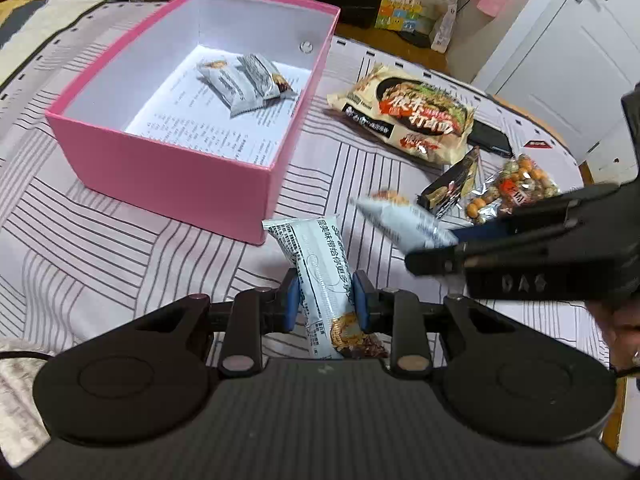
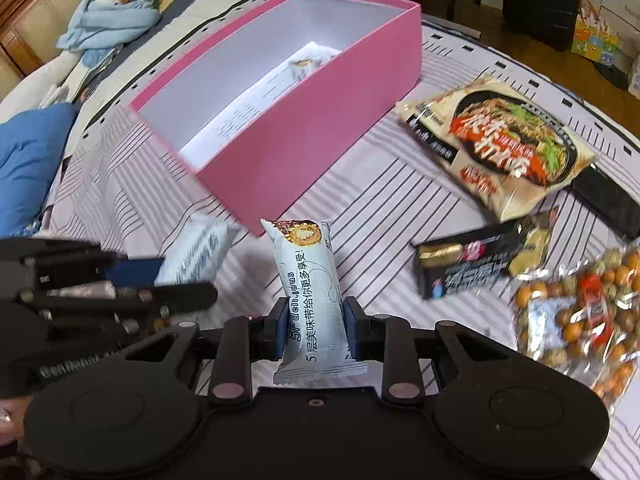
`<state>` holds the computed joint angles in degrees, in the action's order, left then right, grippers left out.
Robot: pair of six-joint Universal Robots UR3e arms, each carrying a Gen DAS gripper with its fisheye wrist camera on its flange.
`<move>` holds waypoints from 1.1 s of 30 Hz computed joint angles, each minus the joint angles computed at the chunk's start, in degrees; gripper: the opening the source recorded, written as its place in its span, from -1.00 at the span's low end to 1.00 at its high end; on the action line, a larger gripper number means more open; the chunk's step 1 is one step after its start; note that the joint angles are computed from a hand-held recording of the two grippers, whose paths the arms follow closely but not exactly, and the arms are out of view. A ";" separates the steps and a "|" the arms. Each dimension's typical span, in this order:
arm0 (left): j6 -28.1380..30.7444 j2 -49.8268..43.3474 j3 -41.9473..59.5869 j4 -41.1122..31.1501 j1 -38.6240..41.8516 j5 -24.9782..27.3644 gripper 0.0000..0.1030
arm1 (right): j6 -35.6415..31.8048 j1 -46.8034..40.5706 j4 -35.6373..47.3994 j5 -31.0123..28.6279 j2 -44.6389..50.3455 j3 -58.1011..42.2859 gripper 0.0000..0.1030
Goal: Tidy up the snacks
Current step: 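Carry both held snack bars over the pink box and lower them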
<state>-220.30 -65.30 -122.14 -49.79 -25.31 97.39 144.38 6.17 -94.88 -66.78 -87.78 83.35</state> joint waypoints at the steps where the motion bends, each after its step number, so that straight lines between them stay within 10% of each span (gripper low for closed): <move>1: 0.12 0.81 0.18 -0.57 -0.16 0.05 -0.48 | -0.18 0.08 1.00 -0.11 -0.71 0.05 -0.36; 16: 5.22 12.78 3.14 -9.16 6.70 -3.77 -0.48 | -3.54 2.32 8.33 1.29 -6.58 -7.07 -0.36; 33: 28.80 16.99 -0.61 -9.34 45.50 -26.50 -0.48 | 3.93 15.07 -6.97 -1.89 18.05 -30.19 -0.36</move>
